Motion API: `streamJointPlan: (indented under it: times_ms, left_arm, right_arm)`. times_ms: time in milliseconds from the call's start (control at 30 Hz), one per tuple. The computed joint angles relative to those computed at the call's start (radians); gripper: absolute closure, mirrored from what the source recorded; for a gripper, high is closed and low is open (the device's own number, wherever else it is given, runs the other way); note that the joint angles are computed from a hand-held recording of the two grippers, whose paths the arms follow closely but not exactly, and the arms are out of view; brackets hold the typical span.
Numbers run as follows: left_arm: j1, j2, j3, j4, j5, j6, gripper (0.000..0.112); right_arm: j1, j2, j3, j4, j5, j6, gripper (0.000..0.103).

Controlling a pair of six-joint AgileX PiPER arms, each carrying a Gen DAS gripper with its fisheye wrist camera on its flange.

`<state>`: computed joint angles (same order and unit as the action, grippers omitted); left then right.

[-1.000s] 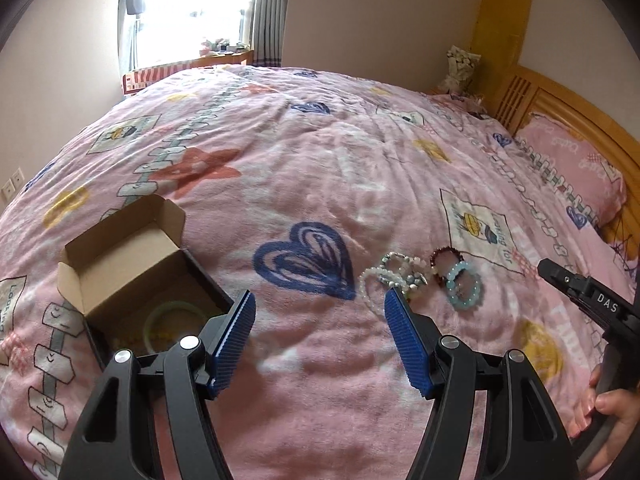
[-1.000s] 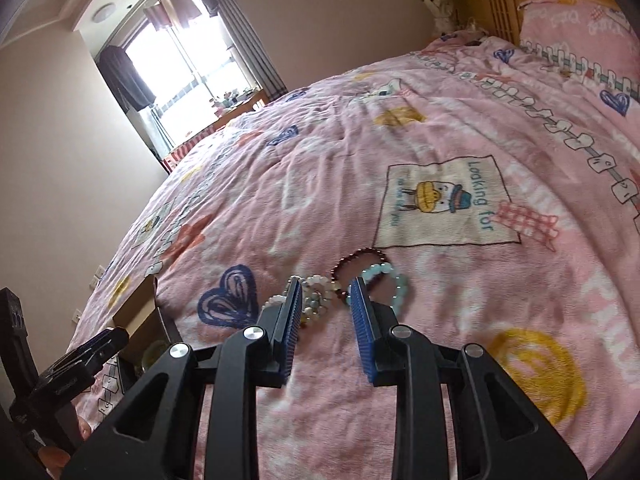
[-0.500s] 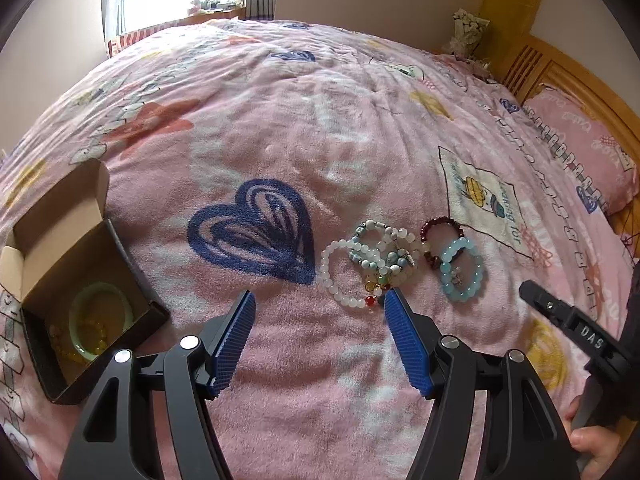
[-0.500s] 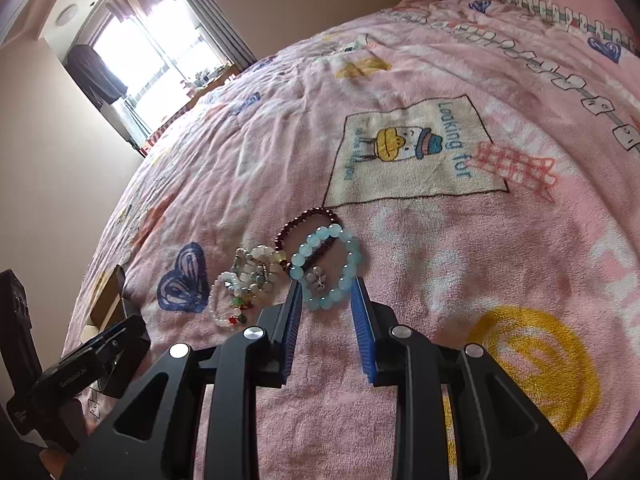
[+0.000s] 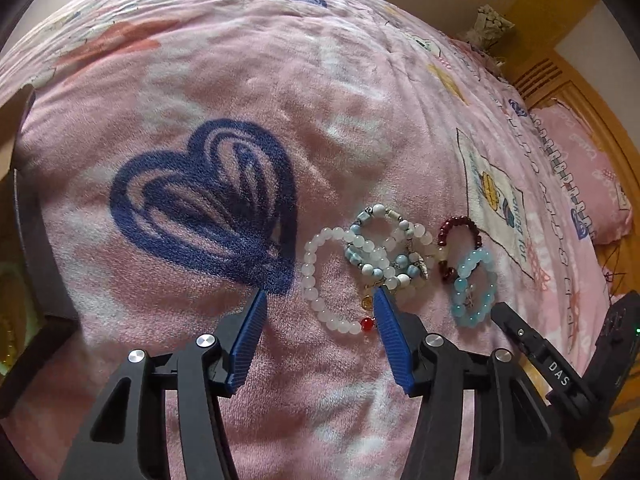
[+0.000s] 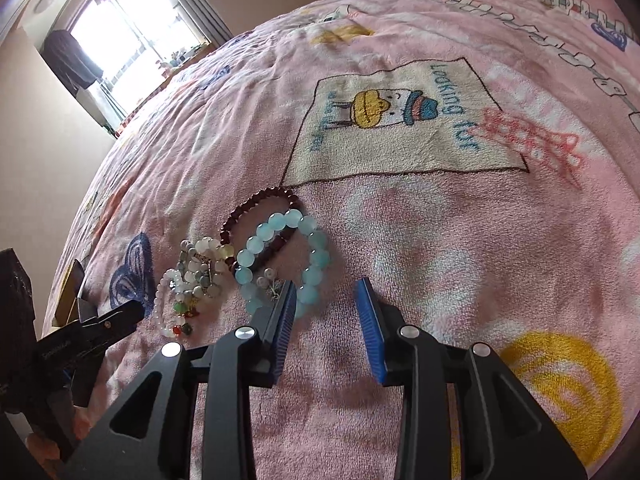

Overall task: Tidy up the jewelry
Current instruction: 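Grasp the white bead bracelet with the left tool while the right tool grasps the light blue bead bracelet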

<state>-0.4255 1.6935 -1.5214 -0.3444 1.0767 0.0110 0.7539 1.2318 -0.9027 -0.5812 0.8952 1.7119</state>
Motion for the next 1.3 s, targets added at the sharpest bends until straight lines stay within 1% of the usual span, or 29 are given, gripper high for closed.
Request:
streamJointPlan:
  times_ms: [67, 167, 200, 267, 300, 333, 367, 533, 600, 700, 733, 767, 800, 833, 900, 1000, 1033, 1100, 1200, 1300]
  left_arm:
    - [-0.01, 0.014, 0.018, -0.002, -0.015, 0.013, 0.057]
    - [-0.014, 0.012, 0.037, 0.013, -0.038, 0.019, 0.063]
    - [-0.005, 0.014, 0.033, 0.002, -0.034, 0.022, 0.068]
    - [0.016, 0.015, 0.031, -0.005, -0.03, 0.013, 0.084]
    - [0.026, 0.015, 0.033, -0.003, -0.033, 0.004, 0.095]
    - [0.037, 0.014, 0.038, -0.017, -0.035, 0.003, 0.099]
    - [0.046, 0.008, 0.047, -0.032, -0.043, 0.01, 0.101]
    - [0.002, -0.025, 0.073, 0.043, -0.088, -0.011, 0.101]
    - [-0.011, -0.032, 0.067, 0.055, -0.091, -0.007, 0.102]
    - [-0.017, -0.052, 0.064, 0.055, -0.089, 0.028, 0.106]
    - [-0.015, -0.058, 0.062, 0.054, -0.085, 0.037, 0.109]
    - [-0.008, -0.061, 0.058, 0.045, -0.078, 0.043, 0.109]
    - [-0.002, -0.062, 0.054, 0.032, -0.073, 0.049, 0.109]
    - [0.006, -0.064, 0.05, 0.016, -0.065, 0.058, 0.11]
    - [0.007, -0.075, 0.047, 0.014, -0.061, 0.064, 0.11]
    - [-0.008, -0.082, 0.05, 0.049, -0.059, 0.048, 0.11]
    - [-0.011, -0.079, 0.051, 0.063, -0.061, 0.039, 0.11]
    - [-0.007, -0.053, 0.036, 0.071, -0.039, 0.031, 0.11]
    - [0.042, 0.005, 0.021, -0.034, -0.002, 0.095, 0.11]
    - [0.066, 0.024, 0.034, -0.097, -0.008, 0.126, 0.109]
  right_arm:
    - [-0.004, 0.004, 0.002, -0.005, -0.005, -0.006, 0.071]
    - [-0.001, 0.005, 0.016, -0.023, -0.018, 0.015, 0.071]
    - [0.001, 0.004, 0.025, -0.034, -0.026, 0.035, 0.071]
    - [0.009, 0.003, 0.033, -0.057, -0.031, 0.061, 0.071]
    - [0.013, 0.005, 0.031, -0.065, -0.027, 0.064, 0.071]
    - [0.02, 0.006, 0.03, -0.076, -0.025, 0.072, 0.071]
    - [0.025, 0.009, 0.026, -0.082, -0.022, 0.076, 0.071]
    - [0.038, 0.035, 0.013, -0.114, -0.055, 0.09, 0.071]
    - [0.041, 0.057, 0.004, -0.113, -0.046, 0.08, 0.071]
    - [0.041, 0.056, 0.019, -0.131, -0.06, 0.112, 0.072]
    - [0.044, 0.054, 0.019, -0.133, -0.054, 0.113, 0.076]
    - [0.048, 0.055, 0.016, -0.139, -0.043, 0.114, 0.084]
    - [0.051, 0.056, 0.013, -0.141, -0.035, 0.109, 0.088]
    - [0.053, 0.053, 0.016, -0.143, -0.037, 0.11, 0.09]
    - [0.052, 0.044, 0.023, -0.146, -0.049, 0.119, 0.09]
    - [0.044, 0.041, 0.026, -0.128, -0.063, 0.124, 0.09]
    - [0.041, 0.042, 0.028, -0.122, -0.071, 0.118, 0.089]
    - [0.038, 0.044, 0.031, -0.115, -0.076, 0.117, 0.087]
    - [0.032, 0.037, 0.046, -0.118, -0.097, 0.135, 0.086]
    - [0.024, 0.037, 0.049, -0.114, -0.108, 0.126, 0.086]
